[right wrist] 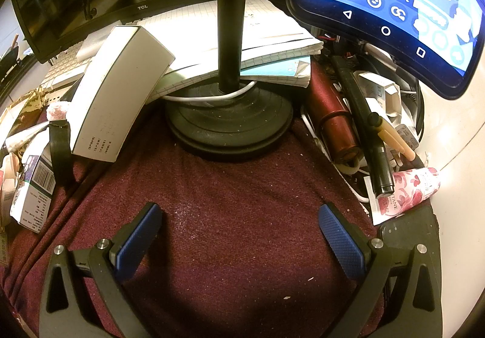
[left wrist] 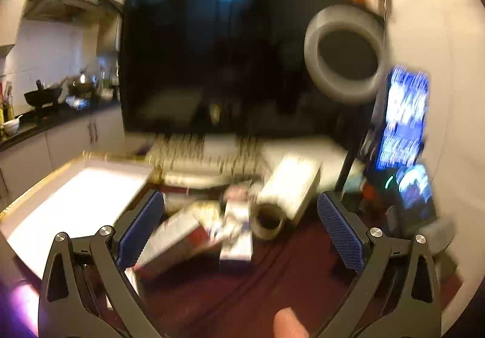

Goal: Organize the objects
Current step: 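Lower the left tool onto the grey medicine box and close it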

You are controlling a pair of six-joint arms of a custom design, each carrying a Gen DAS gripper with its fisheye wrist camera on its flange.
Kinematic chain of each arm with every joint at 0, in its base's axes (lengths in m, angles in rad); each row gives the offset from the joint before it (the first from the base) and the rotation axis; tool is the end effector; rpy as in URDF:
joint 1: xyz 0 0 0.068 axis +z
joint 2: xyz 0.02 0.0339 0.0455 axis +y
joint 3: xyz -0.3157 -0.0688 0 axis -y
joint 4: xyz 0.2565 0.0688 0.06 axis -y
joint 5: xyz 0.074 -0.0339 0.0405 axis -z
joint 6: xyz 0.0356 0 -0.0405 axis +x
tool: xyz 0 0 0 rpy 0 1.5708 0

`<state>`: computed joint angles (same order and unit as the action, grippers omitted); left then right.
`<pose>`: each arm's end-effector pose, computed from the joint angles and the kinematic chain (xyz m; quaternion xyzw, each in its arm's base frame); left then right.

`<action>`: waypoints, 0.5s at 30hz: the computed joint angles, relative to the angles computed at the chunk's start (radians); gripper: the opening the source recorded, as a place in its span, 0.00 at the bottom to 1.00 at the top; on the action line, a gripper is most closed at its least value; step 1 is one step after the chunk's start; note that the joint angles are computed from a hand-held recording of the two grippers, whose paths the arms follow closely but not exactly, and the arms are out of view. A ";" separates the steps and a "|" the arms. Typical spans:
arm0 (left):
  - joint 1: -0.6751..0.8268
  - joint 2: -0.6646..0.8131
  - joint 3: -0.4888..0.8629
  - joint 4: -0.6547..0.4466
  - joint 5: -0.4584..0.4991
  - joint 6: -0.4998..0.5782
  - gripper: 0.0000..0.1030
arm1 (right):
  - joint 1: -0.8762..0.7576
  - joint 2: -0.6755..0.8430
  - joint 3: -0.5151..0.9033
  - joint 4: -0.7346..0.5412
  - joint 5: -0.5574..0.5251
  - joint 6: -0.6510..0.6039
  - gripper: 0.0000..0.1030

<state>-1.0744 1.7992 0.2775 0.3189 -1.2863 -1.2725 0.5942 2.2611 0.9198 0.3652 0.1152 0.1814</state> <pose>0.1225 -0.1545 0.0894 -0.1870 0.7720 0.0932 0.6003 0.3330 0.2200 0.0302 -0.1791 0.9377 0.0597 0.2916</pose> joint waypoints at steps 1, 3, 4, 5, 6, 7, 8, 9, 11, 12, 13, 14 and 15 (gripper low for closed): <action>0.011 -0.018 0.051 -0.188 0.014 -0.128 0.99 | 0.000 0.000 0.000 0.000 0.000 0.000 1.00; 0.127 -0.081 0.045 -0.115 0.227 0.032 0.99 | -0.001 0.000 0.000 0.000 0.000 0.000 1.00; 0.195 -0.093 0.042 -0.061 0.341 0.144 0.99 | 0.000 0.000 0.000 0.000 0.000 0.000 1.00; 0.245 -0.089 0.055 -0.061 0.416 0.210 0.99 | -0.001 0.000 0.000 0.000 0.000 0.000 1.00; 0.292 -0.071 0.078 -0.088 0.478 0.262 0.99 | 0.000 0.000 0.000 0.000 0.000 0.000 1.00; 0.319 -0.049 0.101 -0.131 0.508 0.280 0.99 | -0.001 0.000 0.001 0.000 0.000 -0.001 1.00; 0.331 -0.036 0.110 -0.161 0.515 0.282 0.99 | -0.001 0.000 0.001 0.000 0.000 -0.001 1.00; 0.332 -0.035 0.102 -0.161 0.515 0.281 0.99 | -0.001 0.000 0.001 0.000 0.000 -0.001 1.00; 0.308 -0.051 0.066 -0.144 0.501 0.250 0.99 | -0.001 0.000 0.000 0.000 0.000 -0.001 1.00; 0.299 -0.059 0.050 -0.129 0.496 0.240 0.99 | 0.000 0.000 0.000 0.000 0.000 0.000 1.00; 0.292 -0.067 0.034 -0.118 0.494 0.232 0.99 | 0.000 0.000 0.000 0.000 0.000 0.000 1.00; 0.286 -0.071 0.015 -0.104 0.497 0.224 0.99 | 0.000 0.000 0.000 0.000 0.000 0.000 1.00; 0.286 -0.073 0.007 -0.102 0.505 0.224 0.99 | 0.000 0.000 0.000 0.000 0.000 0.000 1.00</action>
